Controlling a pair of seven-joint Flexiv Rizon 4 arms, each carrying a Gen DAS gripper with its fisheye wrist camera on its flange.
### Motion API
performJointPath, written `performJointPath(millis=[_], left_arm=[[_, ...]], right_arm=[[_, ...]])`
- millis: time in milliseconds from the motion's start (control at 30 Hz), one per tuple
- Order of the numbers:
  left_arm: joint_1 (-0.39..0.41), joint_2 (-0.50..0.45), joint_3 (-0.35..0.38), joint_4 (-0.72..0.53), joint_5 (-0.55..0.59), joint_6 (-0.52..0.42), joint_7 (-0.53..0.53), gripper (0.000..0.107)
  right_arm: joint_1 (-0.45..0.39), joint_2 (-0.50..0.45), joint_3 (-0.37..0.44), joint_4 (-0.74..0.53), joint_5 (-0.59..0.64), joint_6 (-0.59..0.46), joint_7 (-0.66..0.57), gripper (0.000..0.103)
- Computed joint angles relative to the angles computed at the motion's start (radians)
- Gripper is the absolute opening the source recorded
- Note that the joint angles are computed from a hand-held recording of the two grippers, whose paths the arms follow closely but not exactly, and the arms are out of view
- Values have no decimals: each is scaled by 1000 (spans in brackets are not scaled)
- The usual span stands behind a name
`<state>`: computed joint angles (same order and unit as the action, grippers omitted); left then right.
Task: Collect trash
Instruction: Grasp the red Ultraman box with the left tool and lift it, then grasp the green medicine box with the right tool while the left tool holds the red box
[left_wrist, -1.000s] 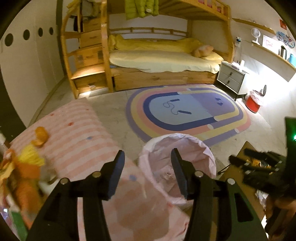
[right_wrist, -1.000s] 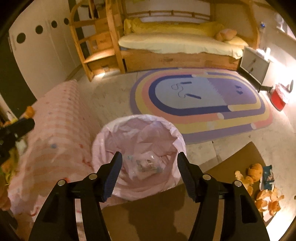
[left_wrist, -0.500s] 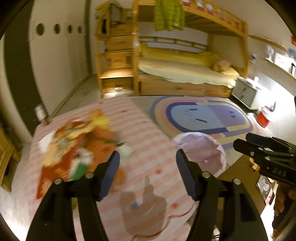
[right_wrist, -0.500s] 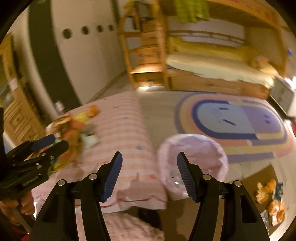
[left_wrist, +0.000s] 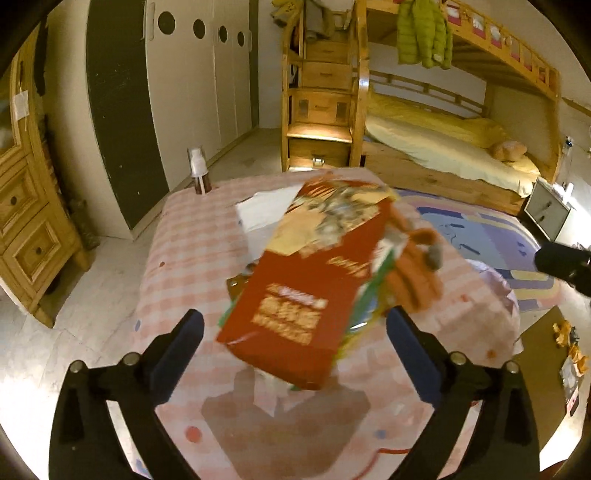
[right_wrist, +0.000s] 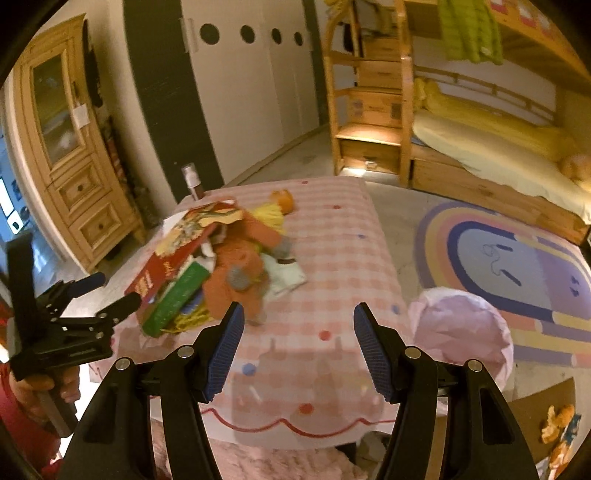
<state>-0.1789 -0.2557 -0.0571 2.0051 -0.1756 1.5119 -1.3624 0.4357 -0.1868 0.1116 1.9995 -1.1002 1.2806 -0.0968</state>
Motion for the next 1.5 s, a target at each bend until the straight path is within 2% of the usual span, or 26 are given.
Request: performJointPath(millis=[133, 233, 267, 333, 500, 667, 733, 833, 933, 1100, 1200, 1333, 1500], left_arm=[[67, -22, -67, -2, -67, -5, 89, 96], [149, -38, -175, 10, -173, -5, 218, 96], [148, -40, -181, 8, -188, -10, 234, 96], [206, -49, -269, 15, -286, -10, 339, 96], [269, -59, -378, 10, -471, -65, 523, 96], [256, -49, -385, 9, -586, -109, 643, 96], [214, -44, -335, 2, -568, -121, 621, 96], [182, -34, -313, 5, -624, -116, 635, 96], [116, -34, -250, 5, -617, -76, 582, 96], [24, -63, -130, -28, -439, -85, 441, 96], [44, -72, -156, -36, -425, -84, 425, 96], [42, -81, -143, -58, -389, -93, 369, 79], [39, -65, -141, -37, -330, -40, 339, 78]], right_arm=[[14, -20, 5, -26, 23, -19, -30, 67], [22, -24, 6, -32, 47, -39, -52, 67], [25, -27, 6, -35, 52, -45, -56, 67], [29, -31, 7, -41, 72, -56, -72, 67], [41, -43, 6, -56, 107, -74, -104, 67], [50, -47, 3, -65, 125, -81, -127, 68], [52, -46, 1, -64, 127, -80, -130, 68], [52, -42, -4, -57, 117, -75, -126, 68], [51, -38, -6, -51, 101, -67, -112, 68], [46, -33, -3, -44, 95, -61, -105, 68], [45, -25, -2, -36, 83, -61, -95, 68], [40, -15, 0, -25, 63, -62, -68, 68], [31, -5, 6, -13, 43, -59, -47, 68]])
